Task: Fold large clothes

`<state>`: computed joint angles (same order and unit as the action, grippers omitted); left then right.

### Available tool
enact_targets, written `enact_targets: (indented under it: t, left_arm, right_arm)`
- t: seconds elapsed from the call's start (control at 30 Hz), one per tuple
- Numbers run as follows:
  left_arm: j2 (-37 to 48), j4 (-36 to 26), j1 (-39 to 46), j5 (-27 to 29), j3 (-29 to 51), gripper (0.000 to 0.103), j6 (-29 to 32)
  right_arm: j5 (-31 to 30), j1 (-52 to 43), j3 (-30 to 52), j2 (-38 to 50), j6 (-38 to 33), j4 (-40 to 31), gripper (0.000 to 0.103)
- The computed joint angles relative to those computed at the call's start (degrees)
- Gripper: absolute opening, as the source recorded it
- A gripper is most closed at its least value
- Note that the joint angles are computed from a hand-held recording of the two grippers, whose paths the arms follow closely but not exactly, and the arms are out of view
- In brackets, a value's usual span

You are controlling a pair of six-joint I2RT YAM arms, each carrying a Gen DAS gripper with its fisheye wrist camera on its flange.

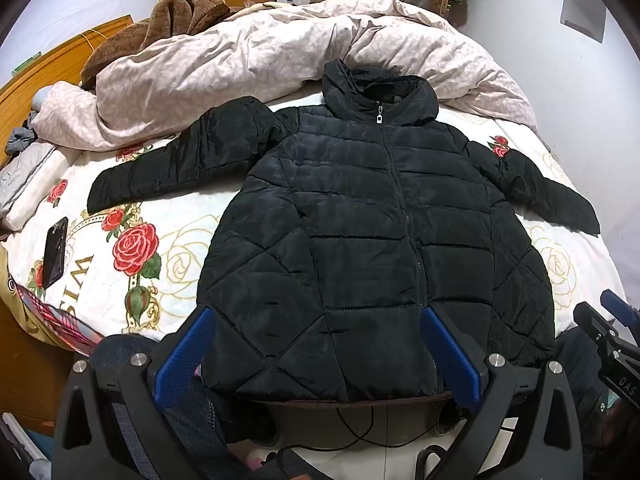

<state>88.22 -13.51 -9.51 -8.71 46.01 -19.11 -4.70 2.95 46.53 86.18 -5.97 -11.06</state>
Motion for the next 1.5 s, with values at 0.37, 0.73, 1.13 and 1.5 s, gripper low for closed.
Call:
enact_targets:
  t: [0.37,0.73,1.13,1.5]
  left_arm:
    - [0.0,-0.1,0.2,0.4,0.0,0.103,0.0]
    - [0.1,-0.5,0.1,0.3,0.2,0.103,-0.2]
    - [1.9,0.7,0.4,1.0,0.4,0.103,0.1]
    - [5.5,0.6,2.7,1.1,3.3,0.103,1.3]
  right_arm:
    - [0.1,0.1,-0.1,0.1,0.1,0.2,0.081]
    - [0.1,0.1,0.3,0.1,-0.1,-0.3,0.081]
    - [0.5,0.7,-0.4,1.3,0.4,1.4,0.081]
    - [0.0,1.3,6.0,6.6,-1.3,-0.9,0.081]
